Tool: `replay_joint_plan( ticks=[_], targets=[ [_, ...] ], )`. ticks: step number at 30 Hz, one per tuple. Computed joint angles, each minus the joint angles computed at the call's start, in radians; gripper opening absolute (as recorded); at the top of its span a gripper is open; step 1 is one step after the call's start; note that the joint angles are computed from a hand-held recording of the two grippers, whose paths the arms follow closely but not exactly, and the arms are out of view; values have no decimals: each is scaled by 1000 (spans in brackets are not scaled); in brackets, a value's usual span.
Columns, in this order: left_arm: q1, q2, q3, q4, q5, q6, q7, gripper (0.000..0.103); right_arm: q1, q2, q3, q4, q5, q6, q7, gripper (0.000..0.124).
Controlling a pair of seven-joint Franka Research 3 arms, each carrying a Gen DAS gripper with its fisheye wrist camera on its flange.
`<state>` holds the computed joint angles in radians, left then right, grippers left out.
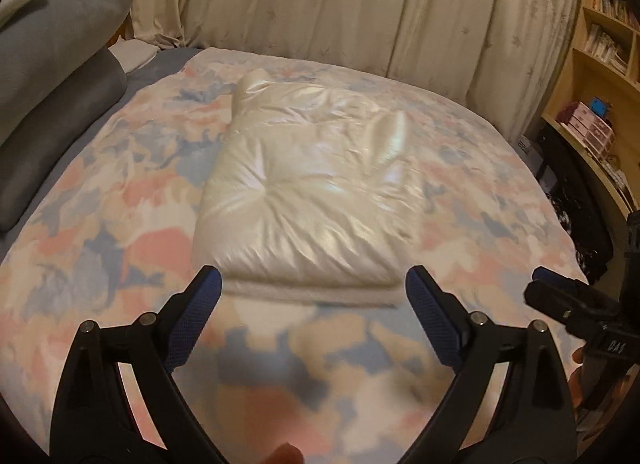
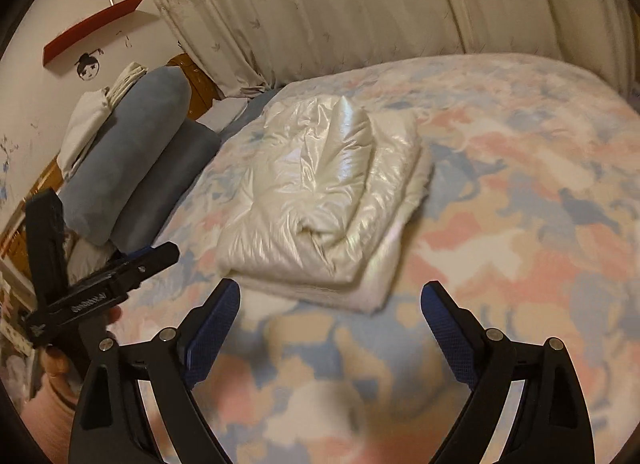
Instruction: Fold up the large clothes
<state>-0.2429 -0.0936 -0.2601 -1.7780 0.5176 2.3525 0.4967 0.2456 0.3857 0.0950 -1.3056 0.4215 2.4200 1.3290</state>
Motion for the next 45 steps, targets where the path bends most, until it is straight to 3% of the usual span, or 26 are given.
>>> replay_joint_plan(
  ticks=[8, 11, 15, 21, 28, 38, 45],
  targets=[
    [-105, -9, -111, 92, 114, -235, -130, 93, 20, -438, -29, -383, -51, -3, 87, 93],
    [-148, -5, -130, 114, 136, -266, -171, 93, 12, -548, -29, -467, -101, -20, 129, 93],
    [-236, 71, -180, 245, 231, -456, -196, 93, -16, -689, -21, -587, -186, -28, 171, 93],
    [-391, 153, -193, 386, 312, -656, -249, 93, -55, -877, -7, -711, -240, -77, 234, 93],
    [-494, 158, -186, 411, 292, -691, -326, 93, -82, -1106, -9, -835, -246, -144, 239, 95],
    [-668, 258, -188, 525, 385, -849, -390, 93, -130, -1386, 9, -1021, -257, -189, 241, 97],
    [-732, 283, -167, 542, 378, -883, -411, 93, -139, -1523, 7, -1112, -241, -239, 224, 97]
  ],
)
